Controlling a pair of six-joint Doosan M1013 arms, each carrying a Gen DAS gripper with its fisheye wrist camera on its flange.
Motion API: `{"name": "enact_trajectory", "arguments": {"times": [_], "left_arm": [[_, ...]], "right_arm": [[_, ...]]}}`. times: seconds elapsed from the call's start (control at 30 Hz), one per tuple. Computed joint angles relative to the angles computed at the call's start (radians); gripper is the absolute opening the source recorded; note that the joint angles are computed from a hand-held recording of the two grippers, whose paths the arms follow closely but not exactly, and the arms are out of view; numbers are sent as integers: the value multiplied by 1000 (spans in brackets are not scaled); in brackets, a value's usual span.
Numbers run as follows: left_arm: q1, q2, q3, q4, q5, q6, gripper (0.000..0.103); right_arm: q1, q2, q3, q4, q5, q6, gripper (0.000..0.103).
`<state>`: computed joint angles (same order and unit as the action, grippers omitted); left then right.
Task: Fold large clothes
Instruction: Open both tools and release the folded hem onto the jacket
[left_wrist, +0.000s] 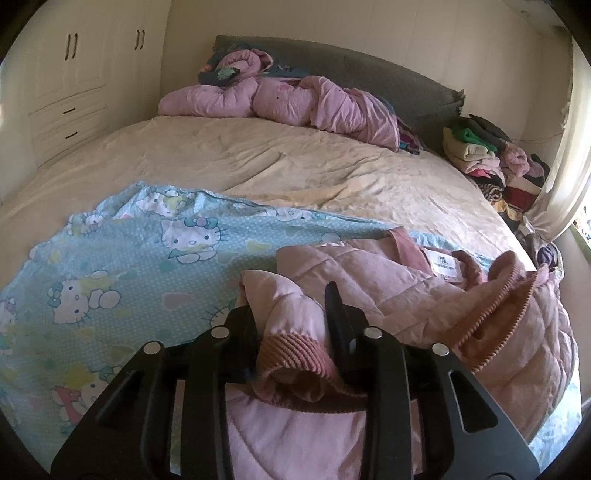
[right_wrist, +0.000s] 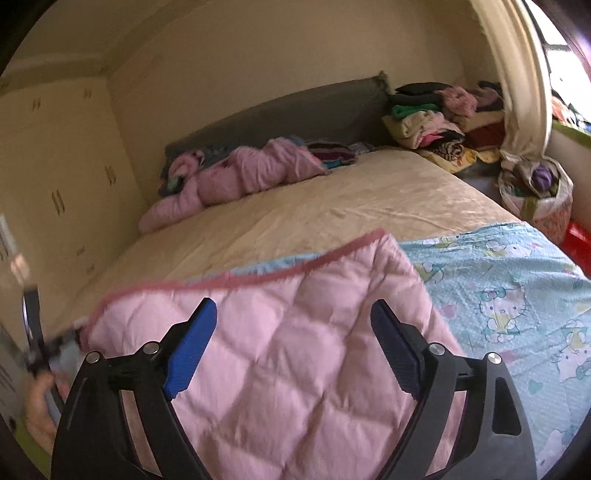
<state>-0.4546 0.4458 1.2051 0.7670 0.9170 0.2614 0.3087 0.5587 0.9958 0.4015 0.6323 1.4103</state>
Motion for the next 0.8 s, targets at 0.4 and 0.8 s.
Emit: {"name": "enact_trajectory", "arguments": {"times": [0.4, 0.8], "left_arm": [[-27, -32, 31, 105, -21, -49, 72], [-71, -80, 89, 241, 60, -117, 94]], "right_arm": [[-9, -91, 180, 34, 31, 10, 85], [-32, -146, 253, 21, -21, 53, 88]]}}
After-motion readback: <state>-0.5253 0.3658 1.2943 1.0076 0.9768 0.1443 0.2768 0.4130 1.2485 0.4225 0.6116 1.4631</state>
